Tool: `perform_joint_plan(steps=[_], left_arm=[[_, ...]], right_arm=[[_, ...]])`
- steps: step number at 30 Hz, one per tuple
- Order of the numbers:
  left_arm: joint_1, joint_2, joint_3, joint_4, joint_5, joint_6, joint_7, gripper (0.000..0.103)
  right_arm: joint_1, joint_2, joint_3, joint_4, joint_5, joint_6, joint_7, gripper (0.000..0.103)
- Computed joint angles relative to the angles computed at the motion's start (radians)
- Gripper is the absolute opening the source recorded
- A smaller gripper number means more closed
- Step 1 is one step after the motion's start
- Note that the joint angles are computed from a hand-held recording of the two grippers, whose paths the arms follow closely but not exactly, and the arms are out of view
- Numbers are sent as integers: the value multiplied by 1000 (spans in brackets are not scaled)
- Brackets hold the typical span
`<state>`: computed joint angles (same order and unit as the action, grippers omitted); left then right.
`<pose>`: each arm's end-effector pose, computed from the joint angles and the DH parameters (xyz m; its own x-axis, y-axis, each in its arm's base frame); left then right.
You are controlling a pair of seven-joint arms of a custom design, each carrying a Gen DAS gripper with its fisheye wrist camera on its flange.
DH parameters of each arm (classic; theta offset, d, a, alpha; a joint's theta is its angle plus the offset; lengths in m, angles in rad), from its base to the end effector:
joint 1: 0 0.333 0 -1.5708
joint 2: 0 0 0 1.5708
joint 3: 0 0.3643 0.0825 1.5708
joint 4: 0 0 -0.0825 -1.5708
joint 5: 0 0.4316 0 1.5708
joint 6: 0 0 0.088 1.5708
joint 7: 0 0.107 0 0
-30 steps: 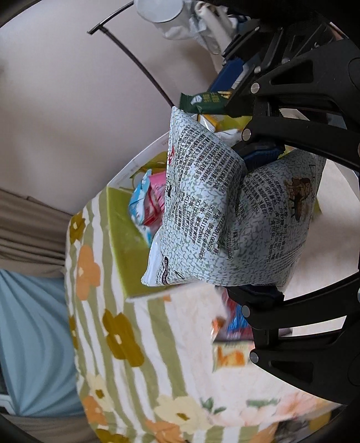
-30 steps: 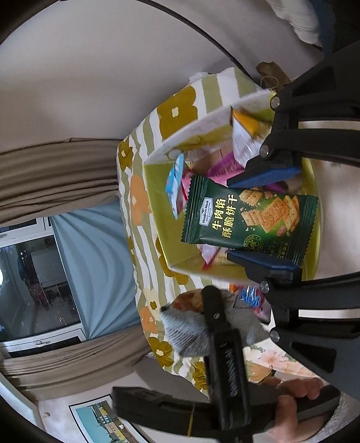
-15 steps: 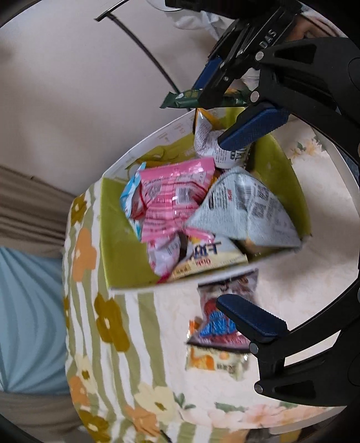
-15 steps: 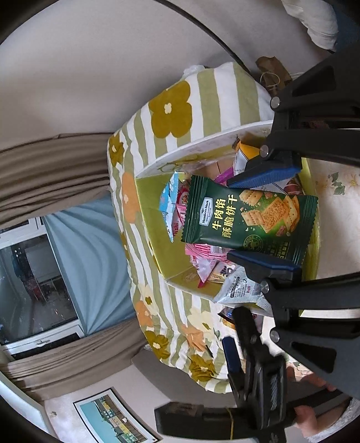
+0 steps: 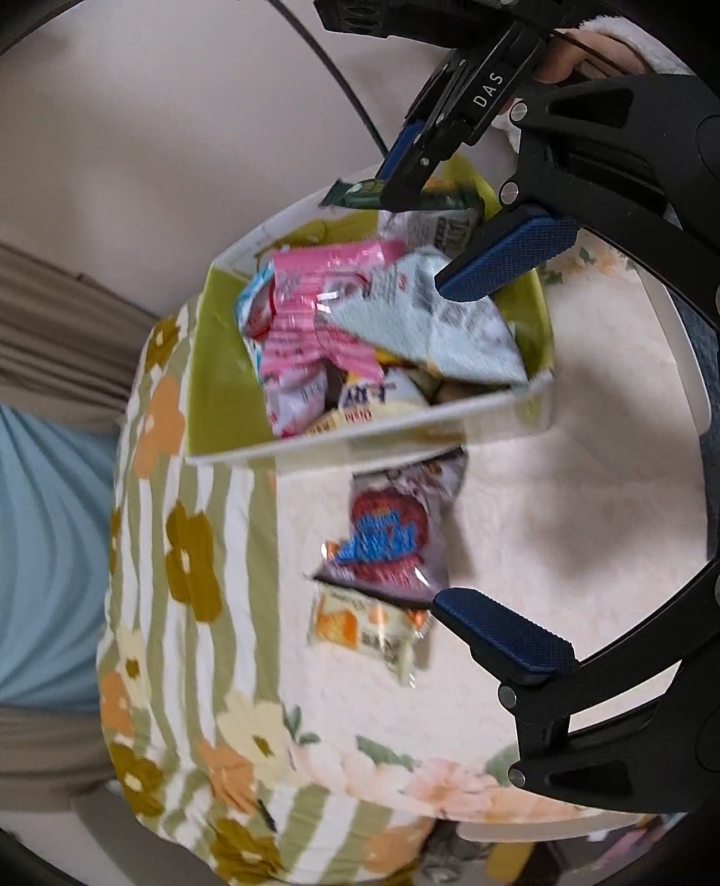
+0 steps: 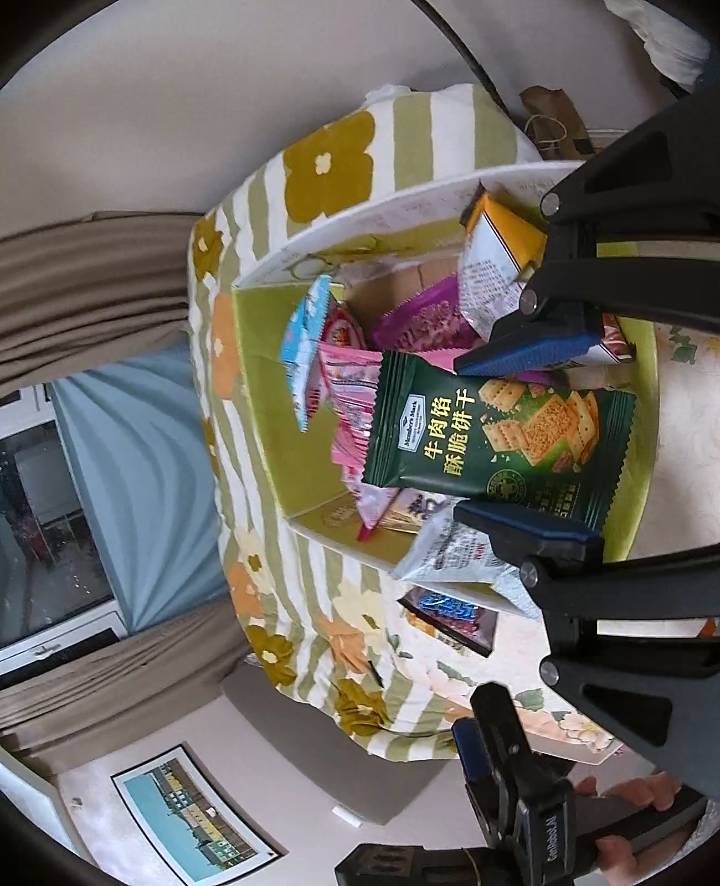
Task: Organize snacks
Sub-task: 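Open left tool to drop grey bag into box while right tool holds green bag, then open right tool to drop the green cracker bag into the box, then move both tools toward the yellow cake bag and red-blue chip bag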
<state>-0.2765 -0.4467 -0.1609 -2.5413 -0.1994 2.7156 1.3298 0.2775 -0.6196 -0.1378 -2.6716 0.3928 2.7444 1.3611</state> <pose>0.4233 -0.1959 0.5140 -0.1154 -0.9647 0.2366 -0.8461 -0.0293 -0.5322 0.4112 0.0380 0.5183 0.1368 -0.9475 -0.2891 -0.7838 0.0750 -0.6165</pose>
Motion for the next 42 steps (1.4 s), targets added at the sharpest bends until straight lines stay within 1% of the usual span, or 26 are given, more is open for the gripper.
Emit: perform_joint_plan(steps=[1, 3, 4, 5, 6, 8, 14, 16, 20, 24, 29, 32, 36, 40, 42], left_arm=[[2, -7, 1, -6, -1, -2, -4, 102], [15, -31, -1, -23, 7, -12, -20, 102], [22, -40, -3, -29, 14, -17, -27, 102], [31, -54, -5, -40, 24, -24, -35, 102], [37, -65, -6, -48, 31, -30, -42, 102], [43, -81, -2, -61, 40, -42, -50, 102], [54, -119, 14, -92, 47, -57, -57, 102], [60, -130, 19, -98, 51, -61, -53, 102], [69, -143, 46, -104, 53, -63, -21, 102], [81, -137, 86, -92, 43, -75, 46, 102], [94, -115, 149, -68, 0, -82, 169, 102], [103, -98, 178, -51, -36, -94, 249, 102], [119, -68, 222, -17, -92, -121, 378, 102], [145, -29, 249, 16, -157, -148, 496, 102], [154, 1, 268, 44, -196, -170, 564, 102]], right_arm=[[2, 2, -2, -3, 1, 2, -4, 45], [-1, -2, -1, -12, 0, 15, -9, 62], [-5, -6, 1, -18, -5, 24, -11, 80], [-8, -11, 5, -24, -10, 35, -12, 93], [-8, -19, 4, -33, -13, 49, -16, 95], [-8, -34, 1, -47, -16, 71, -14, 95], [2, -55, -1, -60, -27, 92, 4, 95], [16, -55, -5, -56, -29, 90, 5, 95], [30, -58, 8, -50, -33, 97, 25, 95], [49, -59, 35, -39, -33, 96, 66, 95], [63, -33, 104, -18, -63, 116, 149, 95], [62, 4, 160, 7, -97, 128, 220, 95], [76, 60, 208, 43, -132, 144, 318, 95], [46, 127, 287, 94, -214, 141, 438, 95], [39, 157, 310, 118, -256, 137, 491, 95]])
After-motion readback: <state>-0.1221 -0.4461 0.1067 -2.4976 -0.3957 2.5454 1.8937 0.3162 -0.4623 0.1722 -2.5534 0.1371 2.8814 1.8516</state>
